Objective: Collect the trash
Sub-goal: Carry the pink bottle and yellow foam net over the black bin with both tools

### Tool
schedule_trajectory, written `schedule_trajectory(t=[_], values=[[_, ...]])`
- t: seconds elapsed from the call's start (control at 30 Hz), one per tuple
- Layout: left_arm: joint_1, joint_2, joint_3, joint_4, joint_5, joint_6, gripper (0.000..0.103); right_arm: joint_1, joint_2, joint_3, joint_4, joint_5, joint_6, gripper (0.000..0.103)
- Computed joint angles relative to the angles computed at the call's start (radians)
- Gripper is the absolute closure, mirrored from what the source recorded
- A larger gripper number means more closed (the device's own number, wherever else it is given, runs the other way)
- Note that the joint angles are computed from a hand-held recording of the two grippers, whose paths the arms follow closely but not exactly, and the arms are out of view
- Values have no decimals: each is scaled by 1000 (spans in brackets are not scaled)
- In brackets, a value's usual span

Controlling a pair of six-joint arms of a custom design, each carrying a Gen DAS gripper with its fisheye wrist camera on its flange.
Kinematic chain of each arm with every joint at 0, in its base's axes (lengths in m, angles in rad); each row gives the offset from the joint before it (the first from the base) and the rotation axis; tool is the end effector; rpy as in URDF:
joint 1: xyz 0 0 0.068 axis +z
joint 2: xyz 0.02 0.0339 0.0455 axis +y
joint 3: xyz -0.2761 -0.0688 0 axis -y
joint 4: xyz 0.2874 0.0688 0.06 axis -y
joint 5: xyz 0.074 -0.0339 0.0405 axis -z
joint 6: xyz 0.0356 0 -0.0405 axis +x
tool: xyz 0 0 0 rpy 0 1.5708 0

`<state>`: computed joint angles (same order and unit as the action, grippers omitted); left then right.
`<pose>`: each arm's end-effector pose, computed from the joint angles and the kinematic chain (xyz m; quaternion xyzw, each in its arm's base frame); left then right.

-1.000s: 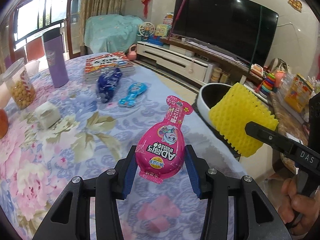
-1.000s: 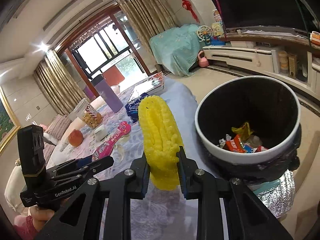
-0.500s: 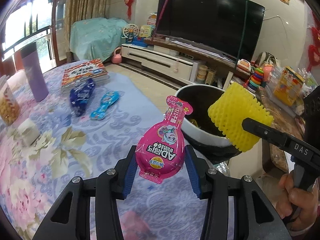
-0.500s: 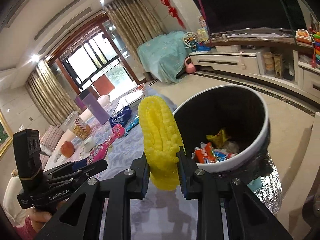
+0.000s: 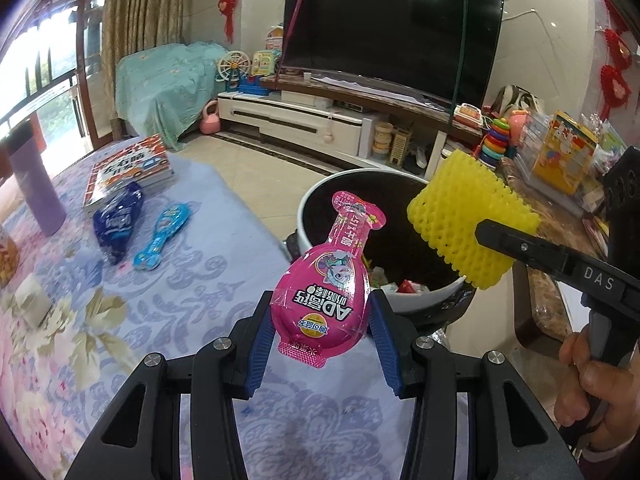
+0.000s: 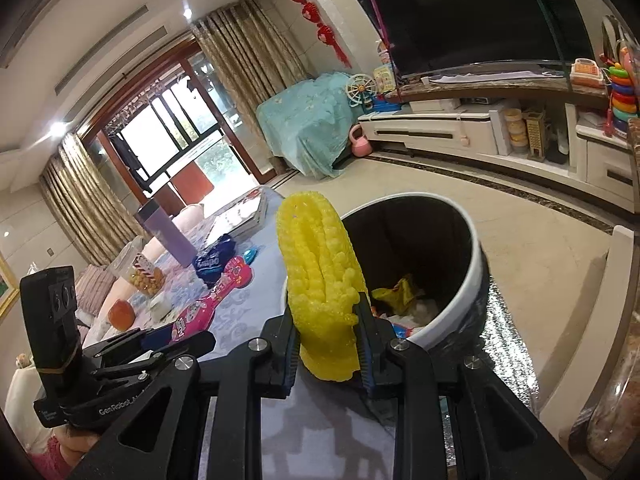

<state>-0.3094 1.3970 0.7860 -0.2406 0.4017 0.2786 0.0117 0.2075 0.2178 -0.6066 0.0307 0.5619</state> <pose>0.2933 -0.1084 0.1894 0.3330 0.8575 -0.1920 0.3419 0.1273 0.0004 0.1718 0.2469 0.8483 0.1194 0.4529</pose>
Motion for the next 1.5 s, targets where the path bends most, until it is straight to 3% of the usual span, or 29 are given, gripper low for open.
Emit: schedule_trajectory(t=[0.77, 1.5], values=[[-158, 234, 189, 49, -119, -63, 58, -361, 332, 62, 158, -272, -234, 79], [-207, 344, 293, 35, -160, -78, 57, -417, 534, 122, 225, -311, -308, 78]])
